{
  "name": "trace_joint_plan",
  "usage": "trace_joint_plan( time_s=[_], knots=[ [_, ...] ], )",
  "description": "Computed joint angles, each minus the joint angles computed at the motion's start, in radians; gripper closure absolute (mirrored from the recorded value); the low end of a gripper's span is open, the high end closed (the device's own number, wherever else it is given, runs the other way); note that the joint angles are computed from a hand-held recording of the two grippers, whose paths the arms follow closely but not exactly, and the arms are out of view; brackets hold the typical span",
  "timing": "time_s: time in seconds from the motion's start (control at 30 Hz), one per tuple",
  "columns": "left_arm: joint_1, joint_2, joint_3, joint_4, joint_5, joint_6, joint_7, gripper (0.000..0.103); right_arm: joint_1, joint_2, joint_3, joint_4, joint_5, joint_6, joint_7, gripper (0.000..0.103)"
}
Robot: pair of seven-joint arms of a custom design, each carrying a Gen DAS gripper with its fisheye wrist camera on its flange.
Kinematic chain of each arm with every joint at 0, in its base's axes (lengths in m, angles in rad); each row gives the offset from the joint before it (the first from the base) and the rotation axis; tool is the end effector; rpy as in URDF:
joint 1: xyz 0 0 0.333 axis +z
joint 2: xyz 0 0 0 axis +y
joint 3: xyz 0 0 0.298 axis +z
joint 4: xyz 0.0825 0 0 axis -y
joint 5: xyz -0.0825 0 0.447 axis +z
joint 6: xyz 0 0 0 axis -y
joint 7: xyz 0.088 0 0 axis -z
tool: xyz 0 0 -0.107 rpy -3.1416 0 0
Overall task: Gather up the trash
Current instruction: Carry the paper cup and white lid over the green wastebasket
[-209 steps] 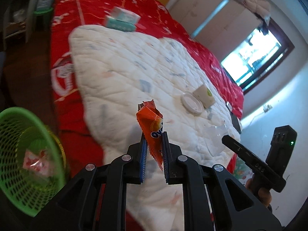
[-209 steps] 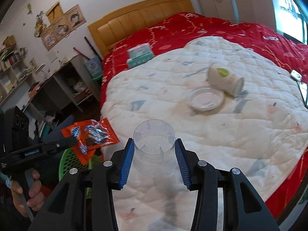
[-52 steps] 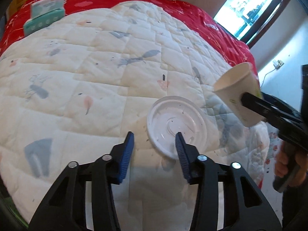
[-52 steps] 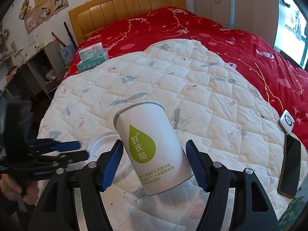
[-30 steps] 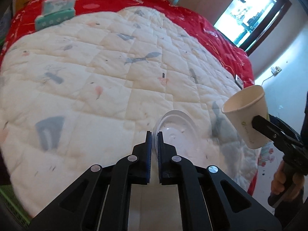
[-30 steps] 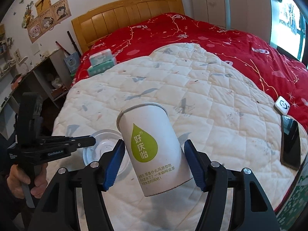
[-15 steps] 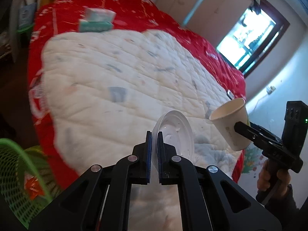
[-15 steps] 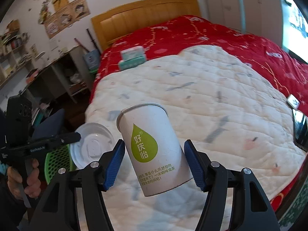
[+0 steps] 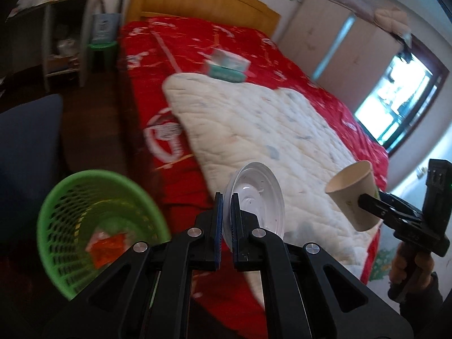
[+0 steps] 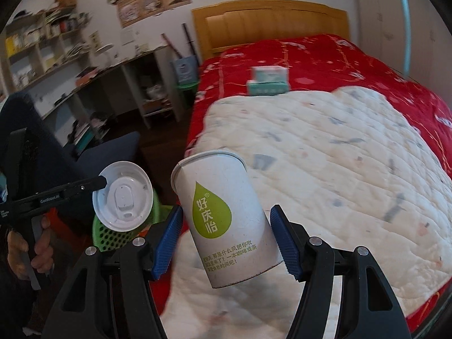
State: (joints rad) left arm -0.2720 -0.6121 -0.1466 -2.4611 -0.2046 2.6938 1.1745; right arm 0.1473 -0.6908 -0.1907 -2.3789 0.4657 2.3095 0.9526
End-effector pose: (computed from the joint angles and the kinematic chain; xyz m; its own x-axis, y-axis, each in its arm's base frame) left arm 0.4460 -0.1990 0.5722 -0.0472 -0.9201 0.3889 -0.7337 -0.2322 -0.6386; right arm 0.4639 -0.0244 0.6061 0.4226 -0.8884 -0.1797 -0.6923 -0.1884 -0.6966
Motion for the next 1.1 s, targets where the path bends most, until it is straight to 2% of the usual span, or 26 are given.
trace_joint_plan(
  time_s=[0.2, 0.4, 0.77, 1.1],
  knots=[
    [0.078, -0.145, -0.011, -0.118, 0.053, -0.045, -0.073, 0.099, 0.047, -0.010, 0.027, -0.016, 0.022, -0.014, -0.007, 0.041],
    [0.126, -0.227, -0.010, -0.191, 0.096, -0.092, -0.127, 0.099, 0.096, 0.013, 0.053, -0.017, 0.036, -0.023, -0.006, 0.041],
    [0.165, -0.348, 0.006, -0.292, 0.130, -0.161, -0.186, 0.099, 0.171, 0.109, 0.103, 0.026, 0.075, -0.040, 0.003, 0.041],
    [0.188, -0.422, 0.020, -0.354, 0.141, -0.198, -0.218, 0.099, 0.227, 0.224, 0.155, 0.095, 0.110, -0.009, 0.028, 0.040]
  ],
)
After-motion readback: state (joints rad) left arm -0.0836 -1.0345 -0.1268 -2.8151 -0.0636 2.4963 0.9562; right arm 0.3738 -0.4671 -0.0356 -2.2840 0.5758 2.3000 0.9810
